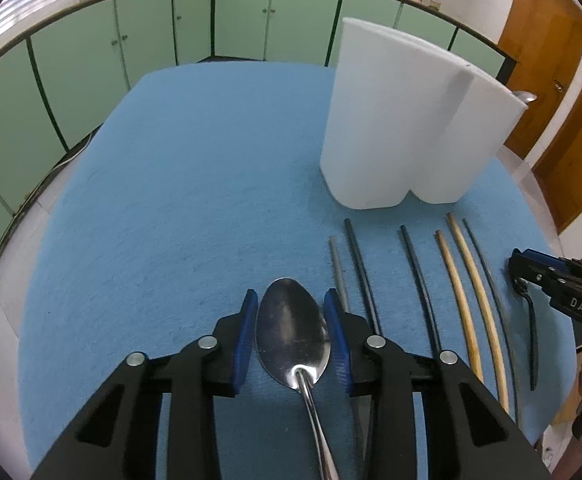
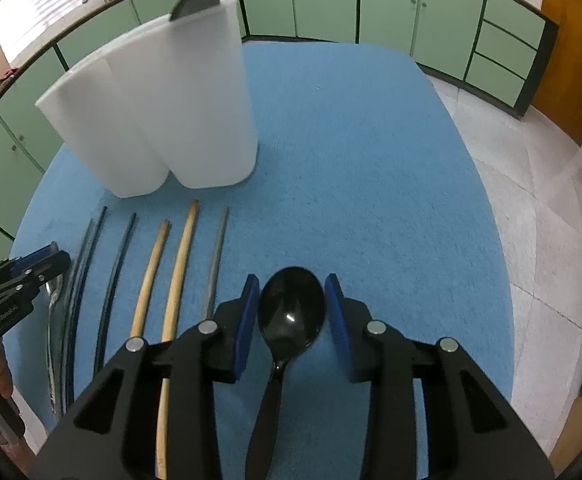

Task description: Organize utensils

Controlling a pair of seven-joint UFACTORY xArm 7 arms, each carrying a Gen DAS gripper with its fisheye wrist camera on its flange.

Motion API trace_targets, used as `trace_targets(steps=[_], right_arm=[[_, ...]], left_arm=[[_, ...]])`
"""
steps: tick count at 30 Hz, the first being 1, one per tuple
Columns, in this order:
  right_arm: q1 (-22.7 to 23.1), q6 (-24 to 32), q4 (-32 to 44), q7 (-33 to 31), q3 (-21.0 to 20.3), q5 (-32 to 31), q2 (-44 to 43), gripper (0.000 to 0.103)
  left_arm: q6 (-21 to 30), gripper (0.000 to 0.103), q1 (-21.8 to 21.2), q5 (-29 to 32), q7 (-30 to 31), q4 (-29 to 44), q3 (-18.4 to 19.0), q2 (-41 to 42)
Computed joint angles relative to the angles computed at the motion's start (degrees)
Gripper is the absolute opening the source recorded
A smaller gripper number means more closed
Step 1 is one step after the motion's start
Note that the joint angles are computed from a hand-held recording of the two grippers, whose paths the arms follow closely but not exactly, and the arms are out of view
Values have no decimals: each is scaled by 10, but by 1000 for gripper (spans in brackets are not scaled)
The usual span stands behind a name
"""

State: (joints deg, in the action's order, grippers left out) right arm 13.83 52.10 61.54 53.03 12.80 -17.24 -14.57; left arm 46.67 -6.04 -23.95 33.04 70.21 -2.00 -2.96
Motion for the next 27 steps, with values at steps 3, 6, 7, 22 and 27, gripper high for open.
trace_targets(steps=[3, 6, 7, 22, 27], right_arm=[[0, -51, -26, 1, 1, -12, -27, 32], [-7, -79, -42, 0, 14, -37, -55, 3], [-12, -90, -49, 5, 19, -46, -65, 5], [-19, -63, -49, -13, 12, 11, -51, 36], [-11, -53, -43, -22, 3, 33, -28, 36]], left_arm=[[-16, 33, -2, -35, 34, -13, 3, -15], [-52, 33, -8, -101, 93, -40, 14, -45], [-72, 33, -13, -128, 120, -52, 18, -57], [-93, 33, -27, -168, 166, -68, 28, -61], [-92, 33, -28, -159, 162, -66, 25, -57]])
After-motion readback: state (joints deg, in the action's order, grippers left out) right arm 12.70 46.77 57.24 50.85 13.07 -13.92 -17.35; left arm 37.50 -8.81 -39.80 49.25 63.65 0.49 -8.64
